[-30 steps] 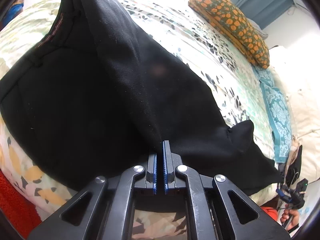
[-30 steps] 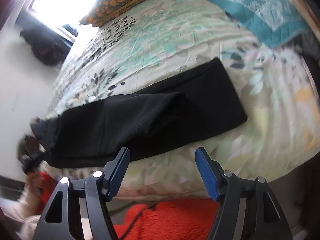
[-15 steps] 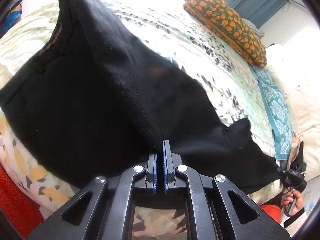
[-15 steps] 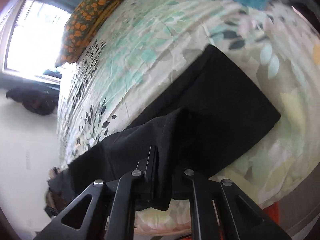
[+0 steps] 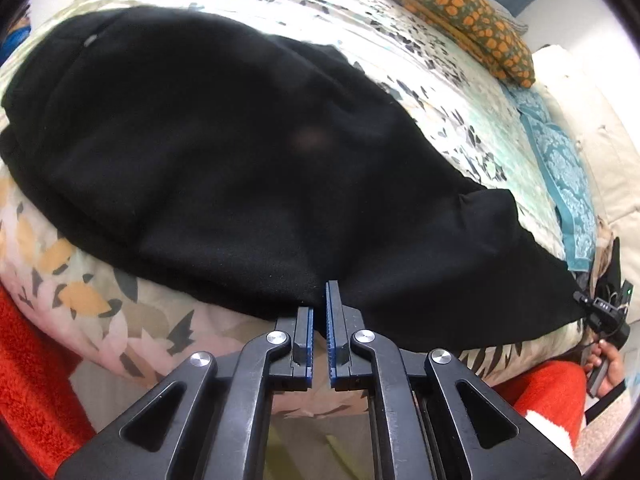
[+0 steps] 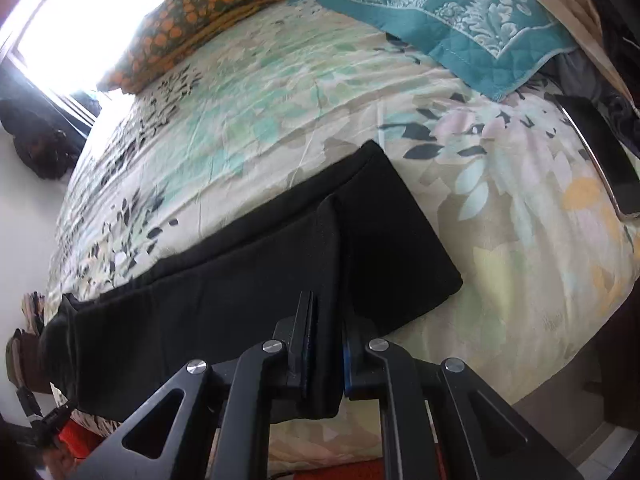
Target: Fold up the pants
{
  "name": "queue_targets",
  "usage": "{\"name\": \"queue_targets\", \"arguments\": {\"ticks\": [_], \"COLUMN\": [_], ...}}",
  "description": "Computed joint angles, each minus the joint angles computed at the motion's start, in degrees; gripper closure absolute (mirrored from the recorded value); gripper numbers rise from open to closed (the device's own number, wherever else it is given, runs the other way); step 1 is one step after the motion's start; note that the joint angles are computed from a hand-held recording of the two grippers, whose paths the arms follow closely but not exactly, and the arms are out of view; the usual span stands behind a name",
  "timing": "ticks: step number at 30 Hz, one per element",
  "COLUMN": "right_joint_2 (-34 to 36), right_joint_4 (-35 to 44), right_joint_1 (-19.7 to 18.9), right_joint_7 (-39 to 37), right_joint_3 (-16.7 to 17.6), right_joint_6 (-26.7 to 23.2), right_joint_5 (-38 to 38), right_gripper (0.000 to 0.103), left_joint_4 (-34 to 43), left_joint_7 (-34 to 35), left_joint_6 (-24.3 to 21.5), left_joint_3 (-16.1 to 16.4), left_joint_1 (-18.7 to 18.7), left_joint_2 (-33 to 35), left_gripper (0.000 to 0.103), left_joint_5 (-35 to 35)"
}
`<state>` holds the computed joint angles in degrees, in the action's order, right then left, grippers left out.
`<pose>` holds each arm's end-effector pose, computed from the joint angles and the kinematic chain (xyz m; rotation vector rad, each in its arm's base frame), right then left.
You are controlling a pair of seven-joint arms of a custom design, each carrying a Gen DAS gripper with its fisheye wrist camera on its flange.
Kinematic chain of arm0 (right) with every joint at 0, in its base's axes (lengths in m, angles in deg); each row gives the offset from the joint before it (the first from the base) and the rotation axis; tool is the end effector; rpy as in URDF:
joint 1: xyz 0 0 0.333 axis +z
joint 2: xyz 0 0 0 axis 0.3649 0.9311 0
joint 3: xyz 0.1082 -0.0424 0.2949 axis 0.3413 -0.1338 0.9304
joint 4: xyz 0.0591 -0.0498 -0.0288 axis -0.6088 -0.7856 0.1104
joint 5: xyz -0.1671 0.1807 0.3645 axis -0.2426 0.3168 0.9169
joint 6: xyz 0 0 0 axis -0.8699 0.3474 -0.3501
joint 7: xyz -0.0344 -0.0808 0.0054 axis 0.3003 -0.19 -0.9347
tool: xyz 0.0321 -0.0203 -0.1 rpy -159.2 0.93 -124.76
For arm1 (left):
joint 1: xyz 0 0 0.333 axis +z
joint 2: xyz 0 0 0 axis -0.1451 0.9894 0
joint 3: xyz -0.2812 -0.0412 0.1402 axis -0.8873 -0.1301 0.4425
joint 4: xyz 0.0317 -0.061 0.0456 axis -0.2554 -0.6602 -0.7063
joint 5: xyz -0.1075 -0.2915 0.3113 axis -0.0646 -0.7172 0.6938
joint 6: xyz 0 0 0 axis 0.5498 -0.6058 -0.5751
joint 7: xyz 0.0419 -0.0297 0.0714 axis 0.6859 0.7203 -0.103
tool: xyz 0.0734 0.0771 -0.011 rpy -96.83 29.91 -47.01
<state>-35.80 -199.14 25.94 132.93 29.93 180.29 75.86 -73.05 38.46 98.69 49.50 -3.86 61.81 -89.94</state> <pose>0.4453 0.1341 0.3237 -1.1793 2.3419 -0.1941 0.5492 0.0337 0.3291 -2.1760 2.0894 -0.7908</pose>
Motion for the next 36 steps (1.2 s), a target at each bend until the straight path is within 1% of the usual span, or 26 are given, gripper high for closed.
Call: {"name": "queue_targets", "arguments": {"ticks": [1, 3, 6, 7, 8, 9, 10, 12, 13, 14, 16, 17, 19, 21, 23, 24, 26, 28, 29, 30, 31, 32, 33, 34, 35, 36], "right_joint_2": [-0.93, -2.57, -5.85, -7.66, -9.05, -8.94, -7.11, -1.66, 0.75, 2.10, 1.93, 0.84, -0.84, -2.67, -4.25, -4.93, -6.82, -8.82, -9.33, -9.13, -8.42, -6.99, -4.68, -2.05, 0.55, 1.90], "right_joint_4": [-0.17, 1.62, 3.29, 2.99, 2.99, 3.24, 3.53, 4.58, 5.05, 4.86, 3.47, 2.67, 2.53, 3.28, 5.09, 6.24, 8.54, 10.05, 10.39, 10.34, 9.77, 8.60, 7.56, 7.01, 6.48, 6.02], "right_joint_1": [-1.78, -6.27, -13.46, -18.09, -22.04, -23.99, -23.94, -18.75, -15.58, -13.81, -11.99, -12.38, -10.56, -8.77, -8.33, -9.20, -13.03, -18.03, -19.58, -20.16, -20.45, -19.72, -18.13, -16.47, -13.79, -12.93], "right_joint_7": [1.16, 3.61, 8.90, 11.28, 15.24, 17.01, 15.89, 11.66, 8.74, 7.34, 7.44, 9.47, 9.30, 8.88, 8.49, 8.55, 9.01, 9.69, 9.28, 8.65, 8.81, 8.73, 7.96, 7.25, 4.89, 5.10], "right_joint_3": [1.54, 5.81, 12.08, 16.14, 19.27, 20.60, 20.01, 14.11, 10.91, 9.10, 7.04, 7.12, 5.36, 3.94, 4.07, 5.18, 9.26, 14.32, 15.86, 16.34, 16.30, 14.81, 12.44, 10.08, 6.88, 5.69], "right_joint_6": [0.37, -1.77, -0.73, 1.82, 2.89, 2.12, 0.93, -4.78, -7.19, -7.91, -6.78, -5.36, -4.68, -3.67, -1.91, -0.69, 1.84, 2.91, 2.08, 0.75, -0.51, -0.92, -1.89, -3.70, -5.44, -8.15], "right_joint_5": [-2.21, -8.28, -19.16, -21.73, -25.41, -26.38, -24.74, -20.99, -17.66, -15.93, -15.34, -17.43, -18.21, -18.76, -19.20, -20.30, -23.96, -26.91, -27.45, -27.49, -27.20, -26.27, -24.61, -23.01, -19.76, -19.28], "right_gripper": [0.092, 0.092, 0.092, 0.092, 0.092, 0.092, 0.092, 0.092, 0.092, 0.092, 0.092, 0.092, 0.092, 0.092, 0.093, 0.093, 0.093, 0.093, 0.093, 0.093, 0.093, 0.093, 0.097, 0.097, 0.099, 0.099], "left_joint_4": [0.44, 1.10, 0.98, 0.37, -0.42, -0.74, -0.96, -0.60, -0.80, -1.01, -0.59, -0.17, 1.20, 2.15, 3.27, 3.60, 3.46, 2.21, 1.30, 0.31, -0.48, -1.00, -1.29, -1.41, -2.02, -2.87], "left_joint_7": [0.03, 0.51, 4.04, 5.20, 6.21, 5.36, 3.30, -2.67, -1.87, -0.83, -0.38, 0.12, 1.54, 4.00, 5.87, 6.92, 9.61, 12.58, 13.51, 13.81, 12.05, 9.43, 5.67, 0.31, -2.14, -1.05], "left_joint_6": [0.03, 0.10, 2.62, 3.79, 4.52, 4.85, 4.83, 3.06, 2.83, 3.07, 2.15, 1.36, -0.13, -0.27, 0.25, 0.84, 2.93, 6.15, 7.62, 8.66, 9.33, 8.87, 7.56, 6.27, 6.60, 8.31], "left_joint_3": [-0.15, -0.28, -0.65, -0.89, -0.93, -1.16, -1.35, -1.44, -1.57, -1.73, -1.76, -1.58, -1.29, -1.10, -0.68, -0.43, -0.09, -0.04, -0.15, -0.26, -0.62, -0.79, -1.17, -1.55, -1.92, -2.25], "left_joint_1": [-0.17, -0.37, -1.22, -1.70, -2.03, -2.30, -2.35, -1.91, -1.64, -1.47, -1.29, -1.13, -0.91, -0.86, -0.85, -0.84, -1.20, -1.96, -2.42, -2.83, -3.13, -3.07, -2.99, -2.79, -2.81, -2.93], "left_joint_2": [0.07, 0.11, -0.79, -1.17, -1.03, -0.44, 0.47, 2.37, 2.43, 2.07, 1.52, 1.34, 1.22, 0.57, -0.17, -0.73, -2.11, -3.27, -3.43, -3.18, -2.41, -1.35, 0.19, 1.47, 1.86, 1.20], "left_gripper": [0.100, 0.100, 0.100, 0.100, 0.100, 0.100, 0.099, 0.099, 0.099, 0.099, 0.099, 0.099, 0.099, 0.099, 0.099, 0.099, 0.099, 0.099, 0.099, 0.099, 0.099, 0.099, 0.099, 0.098, 0.098, 0.098], "left_joint_5": [-0.52, -2.68, -8.07, -8.46, -7.86, -5.62, -2.24, 4.56, 3.25, 2.73, 2.97, 1.49, -2.16, -6.78, -11.03, -13.45, -17.71, -18.80, -17.74, -16.01, -12.66, -8.04, -2.24, 4.95, 8.13, 7.28]}}
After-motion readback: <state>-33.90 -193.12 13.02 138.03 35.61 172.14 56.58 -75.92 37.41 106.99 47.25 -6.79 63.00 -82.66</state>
